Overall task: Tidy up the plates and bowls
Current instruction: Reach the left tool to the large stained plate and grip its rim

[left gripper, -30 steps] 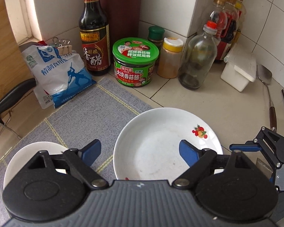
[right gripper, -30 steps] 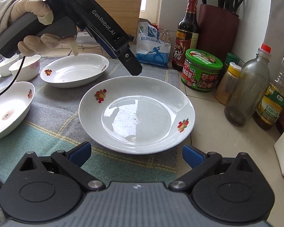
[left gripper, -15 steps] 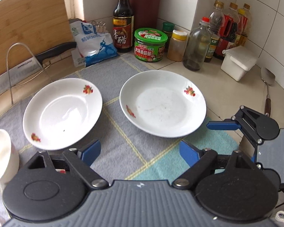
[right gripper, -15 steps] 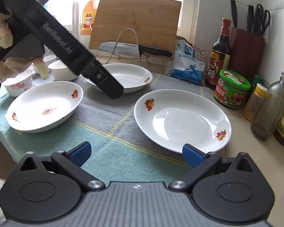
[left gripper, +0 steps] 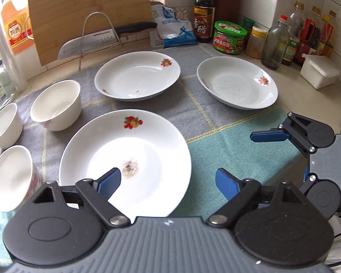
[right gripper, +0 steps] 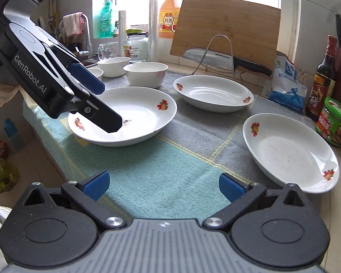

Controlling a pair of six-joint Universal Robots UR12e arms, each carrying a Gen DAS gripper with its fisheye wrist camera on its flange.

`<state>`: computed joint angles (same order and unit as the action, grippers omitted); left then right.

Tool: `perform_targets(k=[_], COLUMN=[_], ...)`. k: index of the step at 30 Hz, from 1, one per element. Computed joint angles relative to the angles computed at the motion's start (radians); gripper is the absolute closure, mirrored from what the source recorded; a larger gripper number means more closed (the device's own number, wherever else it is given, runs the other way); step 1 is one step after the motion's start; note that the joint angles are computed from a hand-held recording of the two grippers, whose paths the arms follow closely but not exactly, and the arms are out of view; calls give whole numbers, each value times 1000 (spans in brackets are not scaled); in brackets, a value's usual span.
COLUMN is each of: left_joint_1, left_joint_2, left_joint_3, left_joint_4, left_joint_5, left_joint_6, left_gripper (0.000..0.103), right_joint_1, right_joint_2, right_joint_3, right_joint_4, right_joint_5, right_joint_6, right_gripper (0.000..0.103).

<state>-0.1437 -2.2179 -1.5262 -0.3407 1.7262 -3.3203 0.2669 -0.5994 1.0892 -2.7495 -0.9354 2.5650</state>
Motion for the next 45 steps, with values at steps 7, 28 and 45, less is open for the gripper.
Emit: perform_targets(k=[7, 28, 45], left_joint_1=[13, 154, 193], left_joint_2=[31, -4, -60], left_joint_3=[-47, 3, 122], left_joint_4=[-17, -38, -258], left_joint_5=[43, -190, -349], left_joint_6=[-41, 242, 292], left_gripper=[13, 13, 26], right_joint_1=[17, 97, 98], right_joint_2=[13, 58, 72], right_joint_3=[-19, -68, -75], right_joint_4=[26, -36, -79], right_joint_5=[31, -126, -106], right_joint_6=[-24, 106, 121], right_gripper=[0, 0, 0])
